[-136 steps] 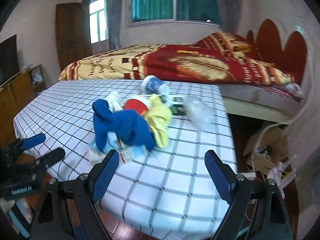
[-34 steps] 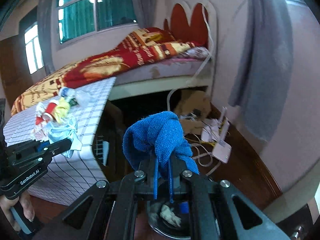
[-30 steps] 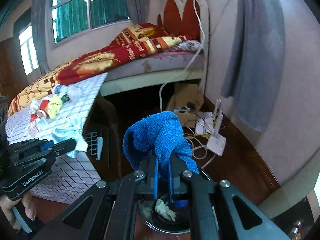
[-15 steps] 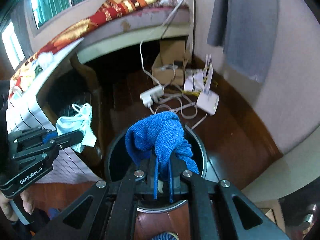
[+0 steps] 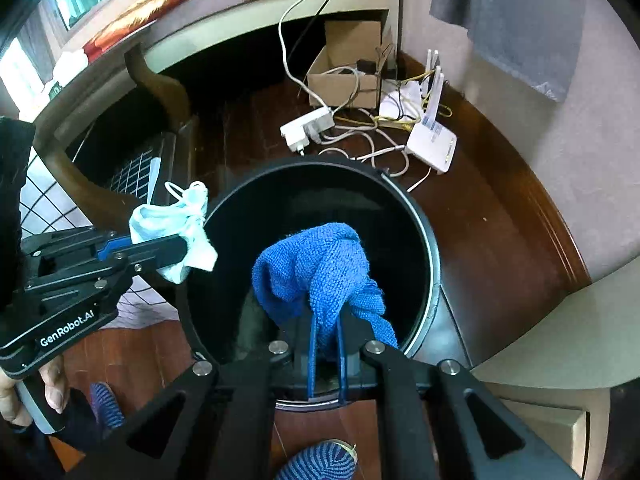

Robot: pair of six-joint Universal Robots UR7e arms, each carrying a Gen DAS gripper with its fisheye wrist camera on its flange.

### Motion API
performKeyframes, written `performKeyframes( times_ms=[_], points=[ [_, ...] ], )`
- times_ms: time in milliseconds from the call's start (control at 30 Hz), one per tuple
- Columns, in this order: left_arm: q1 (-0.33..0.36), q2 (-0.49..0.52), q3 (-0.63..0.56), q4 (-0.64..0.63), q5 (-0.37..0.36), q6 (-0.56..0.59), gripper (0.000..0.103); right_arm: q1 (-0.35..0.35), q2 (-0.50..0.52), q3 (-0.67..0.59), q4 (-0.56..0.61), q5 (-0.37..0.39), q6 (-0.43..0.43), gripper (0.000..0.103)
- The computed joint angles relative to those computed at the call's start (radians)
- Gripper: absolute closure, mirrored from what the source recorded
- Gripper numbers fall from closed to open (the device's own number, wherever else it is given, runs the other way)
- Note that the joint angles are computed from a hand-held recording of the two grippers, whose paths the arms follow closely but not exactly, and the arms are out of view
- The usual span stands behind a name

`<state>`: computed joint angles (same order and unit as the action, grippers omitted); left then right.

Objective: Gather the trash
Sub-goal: 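Carry the mask and blue towel over the black bin with both grippers, then open both grippers to drop the mask and towel into the bin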

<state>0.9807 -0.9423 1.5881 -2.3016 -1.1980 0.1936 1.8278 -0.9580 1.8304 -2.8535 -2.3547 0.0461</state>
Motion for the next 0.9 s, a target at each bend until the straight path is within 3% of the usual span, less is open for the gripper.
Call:
performKeyframes(
  times_ms=[100, 133, 167, 200, 233, 333, 367, 433, 633, 900],
  points=[
    [0.005, 0.022, -0.024, 0.049, -0.003, -0.013, 0.089, -0.007, 0.005, -0.011, 0.035, 0.013, 0.007, 0.094],
    [0.007, 0.029, -0.03, 0.062, 0.007, -0.03, 0.083, -0.013, 0.008, -0.024, 0.081, 0.011, 0.016, 0.089],
    [0.009, 0.035, -0.035, 0.064, 0.014, -0.04, 0.065, -0.018, 0.015, -0.037, 0.127, -0.016, 0.042, 0.064],
    [0.01, 0.036, -0.036, 0.064, 0.03, -0.056, 0.052, -0.022, 0.02, -0.041, 0.135, -0.036, 0.056, 0.046],
    [0.008, 0.033, -0.029, 0.05, 0.056, -0.069, 0.031, -0.026, 0.018, -0.036, 0.129, -0.048, 0.065, 0.023],
    [0.002, 0.017, -0.007, 0.018, 0.103, -0.068, 0.021, -0.031, 0.007, -0.03, 0.123, -0.075, 0.089, 0.021],
    [-0.001, 0.011, 0.002, 0.005, 0.119, -0.068, 0.014, -0.032, 0.003, -0.029, 0.123, -0.084, 0.099, 0.015],
    [-0.008, -0.007, 0.024, -0.021, 0.138, -0.067, 0.01, -0.028, -0.005, -0.024, 0.11, -0.096, 0.114, 0.002],
    [-0.03, -0.05, 0.06, -0.088, 0.183, -0.059, 0.009, 0.016, -0.008, -0.019, 0.004, -0.154, 0.084, 0.0],
    [-0.062, -0.143, 0.105, -0.199, 0.206, -0.043, 0.009, 0.105, 0.024, -0.062, -0.149, -0.2, -0.02, 0.0]
  ],
)
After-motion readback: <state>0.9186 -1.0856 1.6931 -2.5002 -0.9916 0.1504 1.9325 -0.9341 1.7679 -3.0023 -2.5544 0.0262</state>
